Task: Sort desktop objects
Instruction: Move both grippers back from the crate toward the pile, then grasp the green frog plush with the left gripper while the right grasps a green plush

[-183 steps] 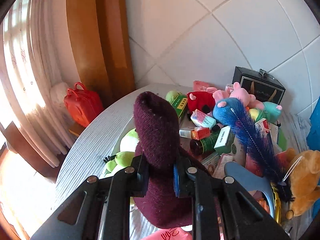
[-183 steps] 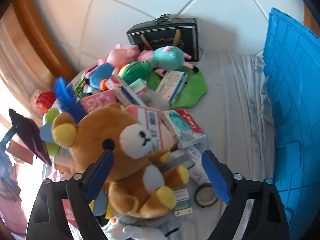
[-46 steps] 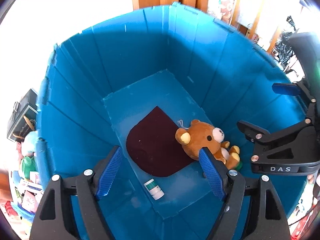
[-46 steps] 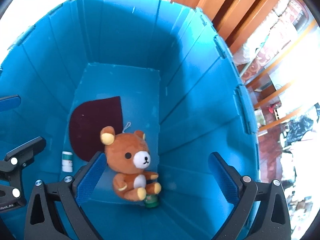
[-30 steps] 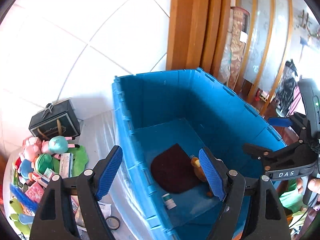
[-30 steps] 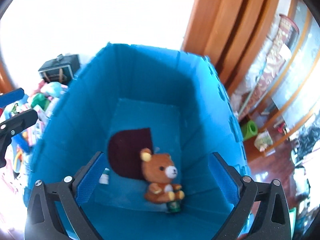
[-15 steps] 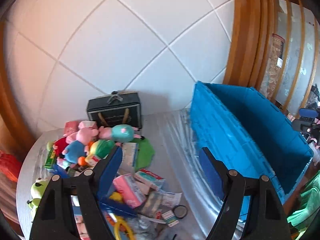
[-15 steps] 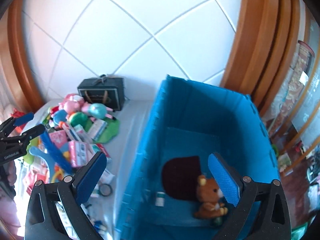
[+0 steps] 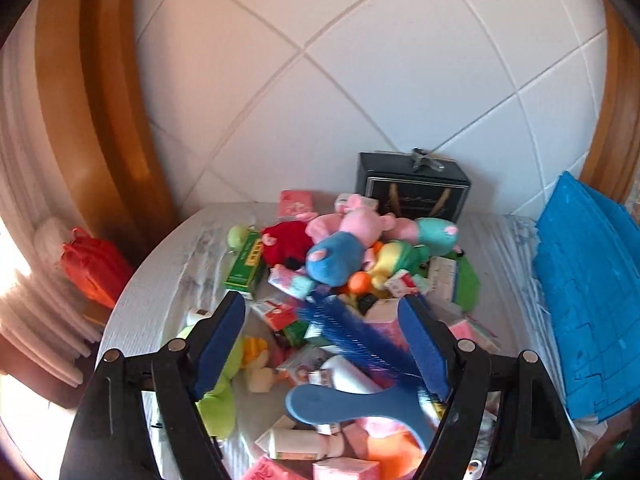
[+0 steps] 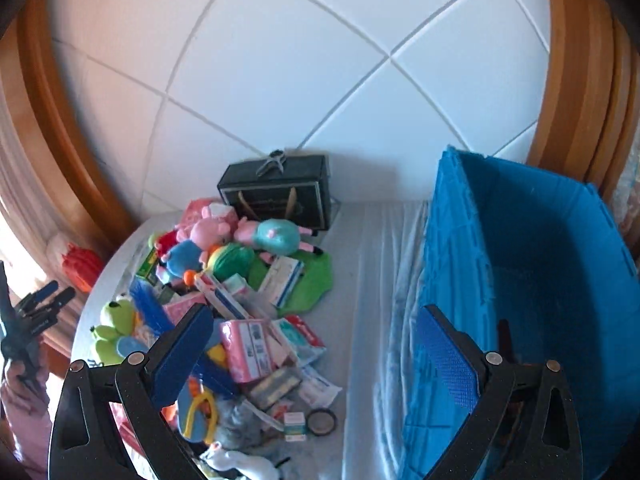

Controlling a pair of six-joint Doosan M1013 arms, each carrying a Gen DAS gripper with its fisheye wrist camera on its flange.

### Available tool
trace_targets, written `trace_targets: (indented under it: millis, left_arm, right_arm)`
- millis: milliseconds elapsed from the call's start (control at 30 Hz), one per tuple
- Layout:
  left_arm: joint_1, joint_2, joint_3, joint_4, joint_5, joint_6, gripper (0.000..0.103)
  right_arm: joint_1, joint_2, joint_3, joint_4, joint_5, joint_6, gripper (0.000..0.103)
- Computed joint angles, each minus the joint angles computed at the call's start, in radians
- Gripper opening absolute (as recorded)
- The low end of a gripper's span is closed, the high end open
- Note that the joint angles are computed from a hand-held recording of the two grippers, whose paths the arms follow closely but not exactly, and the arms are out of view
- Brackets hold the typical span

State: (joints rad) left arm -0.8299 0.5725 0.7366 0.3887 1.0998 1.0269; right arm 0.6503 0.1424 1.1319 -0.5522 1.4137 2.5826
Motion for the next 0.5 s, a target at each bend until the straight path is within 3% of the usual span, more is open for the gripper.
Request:
trace_targets:
  millis: [133, 233, 367, 500]
  left_arm:
    - [0.054, 0.010, 0.011, 0.040, 0.038, -0.062, 0.079]
    - [0.094, 0.058, -0.031, 0.048, 0.111, -0.103, 0.079]
    - [0.150, 0.153, -0.135, -0.035, 0.199, -0.072, 0.079]
    - [0.188, 0.272, -0.298, -0.077, 0.259, -0.028, 0.079]
  right_arm:
    - [-0.075, 0.025, 0.040, 0.111, -0.051, 0.009, 0.103]
    - [-0.137, 0.035, 0.094, 0.204, -0.114, 0.010, 0.103]
    - [-0.208, 0.061, 0.153, 0.327, -0.176, 0.000, 0.103]
    - [-0.255, 0.123, 0.148, 0.384, -0.156, -0.041, 0.103]
